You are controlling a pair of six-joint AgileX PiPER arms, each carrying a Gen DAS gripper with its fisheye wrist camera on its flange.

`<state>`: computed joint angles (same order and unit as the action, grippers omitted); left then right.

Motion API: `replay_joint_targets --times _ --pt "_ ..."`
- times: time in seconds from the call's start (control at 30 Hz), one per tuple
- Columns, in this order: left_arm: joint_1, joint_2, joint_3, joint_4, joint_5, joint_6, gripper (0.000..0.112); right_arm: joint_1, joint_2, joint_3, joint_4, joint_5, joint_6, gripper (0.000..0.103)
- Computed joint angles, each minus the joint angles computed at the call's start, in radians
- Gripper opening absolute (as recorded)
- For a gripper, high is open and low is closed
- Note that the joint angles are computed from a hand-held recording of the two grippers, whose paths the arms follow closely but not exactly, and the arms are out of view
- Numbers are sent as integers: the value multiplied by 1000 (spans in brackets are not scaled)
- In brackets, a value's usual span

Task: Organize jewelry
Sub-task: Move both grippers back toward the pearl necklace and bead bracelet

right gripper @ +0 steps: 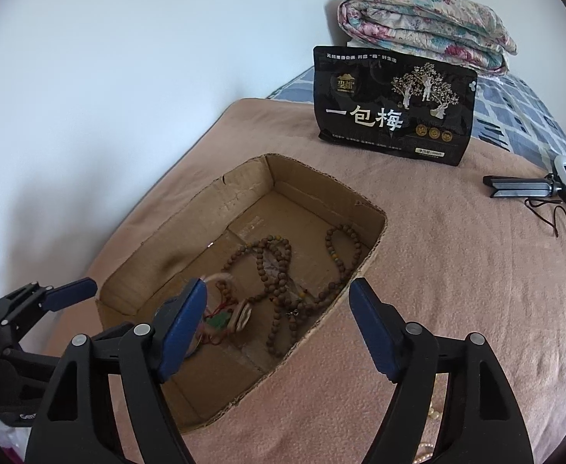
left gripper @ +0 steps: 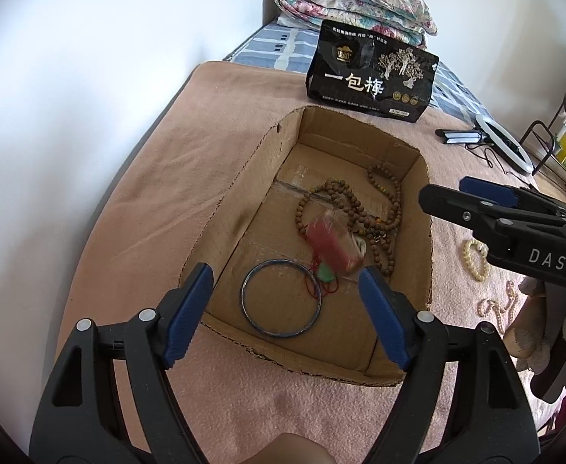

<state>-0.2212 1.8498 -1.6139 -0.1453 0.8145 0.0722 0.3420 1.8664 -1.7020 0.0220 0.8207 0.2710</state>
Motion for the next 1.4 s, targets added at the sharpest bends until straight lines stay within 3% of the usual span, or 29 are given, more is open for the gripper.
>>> replay_joint_targets --times 0.3,0.5,0.8,1.4 --pt "-33 -72 50 35 -39 -11 80 -14 -94 65 -56 10 21 76" --pt "-122 -147 110 105 -94 -29 80 -52 -200 117 -117 37 26 76" --pt "-258 -177 89 113 -63 -58 80 -161 -351 215 -215 92 46 76" --pt "-481 -42 -26 193 -37 -198 80 -552 -604 571 59 87 -258 76"
